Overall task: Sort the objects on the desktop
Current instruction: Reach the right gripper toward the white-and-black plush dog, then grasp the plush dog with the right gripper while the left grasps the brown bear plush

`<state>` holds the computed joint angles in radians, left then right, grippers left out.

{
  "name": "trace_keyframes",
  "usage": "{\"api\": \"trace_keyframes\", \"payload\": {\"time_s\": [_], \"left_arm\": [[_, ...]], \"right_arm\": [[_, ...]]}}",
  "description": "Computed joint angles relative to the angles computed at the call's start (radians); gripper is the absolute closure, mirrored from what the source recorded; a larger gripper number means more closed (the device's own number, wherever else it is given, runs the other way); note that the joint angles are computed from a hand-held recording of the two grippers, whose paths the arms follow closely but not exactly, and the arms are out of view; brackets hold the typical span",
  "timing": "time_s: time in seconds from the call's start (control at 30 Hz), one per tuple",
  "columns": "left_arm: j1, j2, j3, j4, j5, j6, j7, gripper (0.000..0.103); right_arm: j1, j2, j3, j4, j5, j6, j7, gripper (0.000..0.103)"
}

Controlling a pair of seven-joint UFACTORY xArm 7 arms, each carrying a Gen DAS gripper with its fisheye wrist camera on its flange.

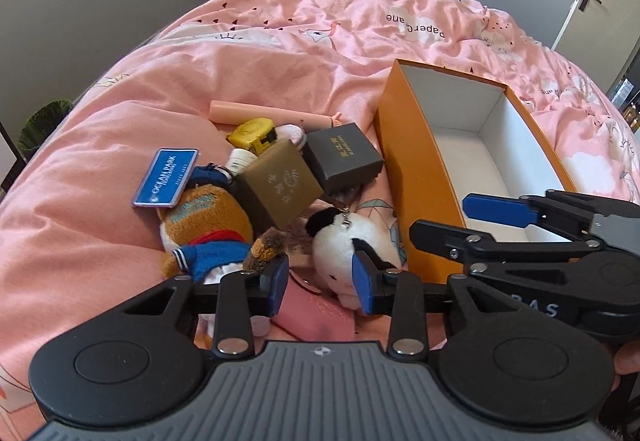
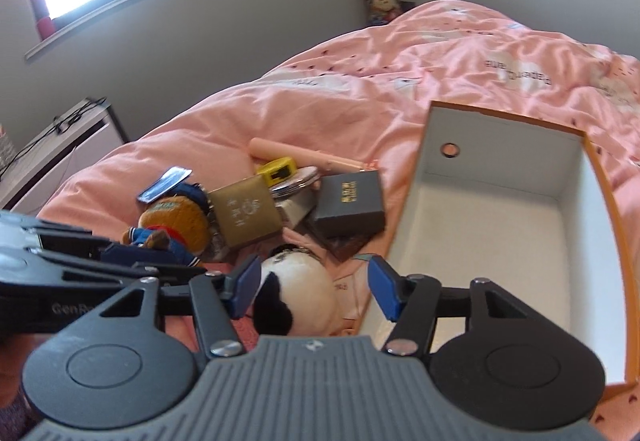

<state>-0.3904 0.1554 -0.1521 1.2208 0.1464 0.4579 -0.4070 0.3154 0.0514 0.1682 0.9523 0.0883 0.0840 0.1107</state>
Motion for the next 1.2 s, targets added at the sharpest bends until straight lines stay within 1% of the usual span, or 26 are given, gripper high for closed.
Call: {"api": "trace_keyframes", "payload": {"time_s": [0.1,0.13,0.2,0.3,0.37,0.47,0.53,0.6,0.67,0.8,0.87,0.97,1.07,1.13,1.2], "left_arm": [[0.031,-0.014,-0.017,-0.003,-0.106,-0.002,0.079,0.062],[0.034,-0.020,-0.017,-0.005,-0.123,-0.004,0.092,0.062],[0.037,-0.028,-0.014,-0.005,-0.133,-0.005,0.102,0.062],[0.042,-0.034,-0.009,-0.002,-0.149,-0.010,0.100,0.060],[0.051,-0.038,-0.010,-0.002,-0.179,-0.015,0.113,0.057],[0.056,-0.039,-0.003,0.005,-0.184,-0.016,0.095,0.055],[0.051,-0.045,0.009,0.002,-0.137,-0.025,0.047,0.045],[0.050,-0.044,0.019,0.008,-0.090,-0.025,0.001,0.045],[0.059,-0.032,0.018,0.019,-0.098,-0.022,-0.002,0.044],[0.060,0.018,0.023,0.077,-0.085,0.071,-0.020,0.044],[0.059,0.043,0.027,0.100,-0.079,0.109,-0.037,0.044],[0.051,0.067,0.037,0.116,-0.046,0.131,-0.068,0.042],[0.057,0.102,0.033,0.158,-0.067,0.180,-0.056,0.039],[0.047,0.124,0.040,0.186,-0.047,0.221,-0.069,0.038],[0.047,0.139,0.041,0.201,-0.052,0.242,-0.077,0.036]], "right_arm": [[-0.011,0.037,0.032,0.050,0.067,0.042,-0.120,0.044],[-0.012,0.049,0.040,0.066,0.082,0.058,-0.155,0.044],[-0.020,0.071,0.058,0.097,0.120,0.094,-0.237,0.044],[-0.013,0.112,0.059,0.156,0.120,0.168,-0.294,0.045],[0.006,0.141,0.038,0.197,0.071,0.221,-0.281,0.045],[0.037,0.186,0.004,0.258,-0.025,0.292,-0.236,0.044],[0.045,0.213,-0.005,0.295,-0.063,0.334,-0.224,0.043],[0.058,0.242,-0.018,0.334,-0.105,0.371,-0.201,0.042],[0.067,0.266,-0.026,0.364,-0.137,0.402,-0.185,0.040],[0.095,0.318,-0.044,0.429,-0.209,0.464,-0.152,0.037],[0.102,0.335,-0.048,0.445,-0.232,0.477,-0.145,0.037],[0.120,0.353,-0.064,0.456,-0.281,0.475,-0.120,0.035],[0.131,0.371,-0.076,0.465,-0.316,0.475,-0.096,0.033],[0.135,0.378,-0.081,0.466,-0.335,0.467,-0.083,0.034],[0.134,0.381,-0.081,0.464,-0.341,0.457,-0.073,0.033]]}}
